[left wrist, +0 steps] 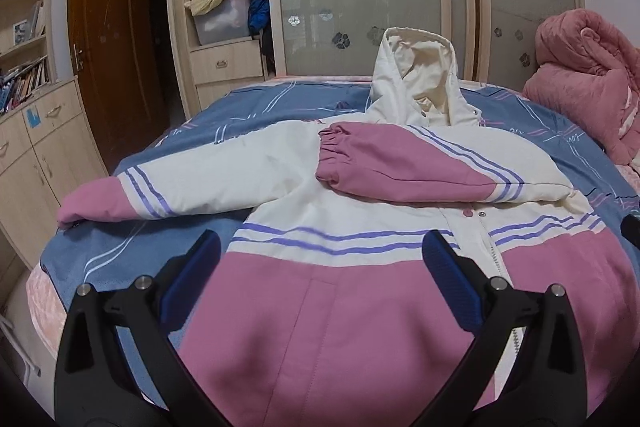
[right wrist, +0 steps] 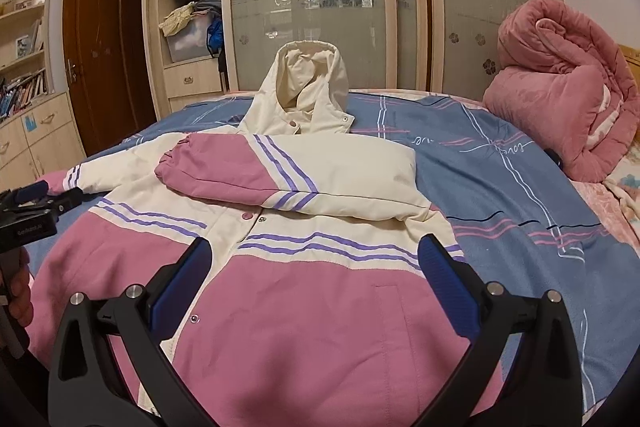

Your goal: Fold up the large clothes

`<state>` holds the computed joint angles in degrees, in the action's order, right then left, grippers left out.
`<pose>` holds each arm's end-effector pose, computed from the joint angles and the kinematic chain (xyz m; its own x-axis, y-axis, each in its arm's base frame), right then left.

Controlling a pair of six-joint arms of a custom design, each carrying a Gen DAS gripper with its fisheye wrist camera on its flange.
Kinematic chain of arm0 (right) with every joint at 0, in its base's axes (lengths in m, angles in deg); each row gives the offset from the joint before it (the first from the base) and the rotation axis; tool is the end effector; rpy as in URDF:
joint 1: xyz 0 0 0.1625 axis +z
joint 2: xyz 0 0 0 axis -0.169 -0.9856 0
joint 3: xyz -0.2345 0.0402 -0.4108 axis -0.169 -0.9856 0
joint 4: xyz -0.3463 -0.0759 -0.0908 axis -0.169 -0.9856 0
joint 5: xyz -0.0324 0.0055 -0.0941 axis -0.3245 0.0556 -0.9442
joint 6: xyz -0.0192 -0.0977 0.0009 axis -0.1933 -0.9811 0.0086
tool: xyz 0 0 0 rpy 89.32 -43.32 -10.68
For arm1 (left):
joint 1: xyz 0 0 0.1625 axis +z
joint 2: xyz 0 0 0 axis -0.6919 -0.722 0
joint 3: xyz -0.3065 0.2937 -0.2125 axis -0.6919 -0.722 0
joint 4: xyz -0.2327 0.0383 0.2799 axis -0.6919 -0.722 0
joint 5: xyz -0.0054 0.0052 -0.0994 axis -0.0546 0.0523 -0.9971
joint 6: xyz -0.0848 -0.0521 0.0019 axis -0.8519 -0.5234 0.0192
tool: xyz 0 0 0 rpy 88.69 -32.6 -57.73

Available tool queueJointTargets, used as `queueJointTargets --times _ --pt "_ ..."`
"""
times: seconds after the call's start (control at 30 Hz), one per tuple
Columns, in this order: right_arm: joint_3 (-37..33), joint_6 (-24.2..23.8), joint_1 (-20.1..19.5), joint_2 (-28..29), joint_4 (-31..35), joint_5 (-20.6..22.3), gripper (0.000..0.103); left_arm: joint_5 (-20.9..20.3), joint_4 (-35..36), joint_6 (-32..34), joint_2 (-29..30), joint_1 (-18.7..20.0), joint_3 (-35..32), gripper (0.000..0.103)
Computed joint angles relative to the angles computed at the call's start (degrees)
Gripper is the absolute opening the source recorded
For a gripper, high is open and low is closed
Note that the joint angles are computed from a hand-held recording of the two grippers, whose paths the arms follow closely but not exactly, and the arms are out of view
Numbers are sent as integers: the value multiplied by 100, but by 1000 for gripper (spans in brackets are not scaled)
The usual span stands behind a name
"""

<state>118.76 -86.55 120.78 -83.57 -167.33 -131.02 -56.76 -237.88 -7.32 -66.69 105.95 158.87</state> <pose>0.3405 -0.6898 0.1401 -0.7708 0.0411 0.6358 -0.5319 0.5079 -0.6776 -0.1636 -0.7538 0.3163 -0.6624 -0.0054 -0.7491 0.6423 0.5105 -0.5717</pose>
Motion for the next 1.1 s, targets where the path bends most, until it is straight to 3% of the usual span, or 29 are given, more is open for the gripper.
queueJointTargets --times 0.4,0.8,0.97,1.1 --pt "-215 -78 7 90 169 101 102 122 119 -24 -5 53 -15 101" --pt "-248 -96 -3 117 177 68 102 -23 413 -249 -102 74 20 101" --pt "-206 -106 -11 88 122 71 102 -608 1194 -1012 -355 270 -132 101" --pt "-159 -132 -8 60 102 72 102 -1997 1494 -1616 -715 692 -406 101"
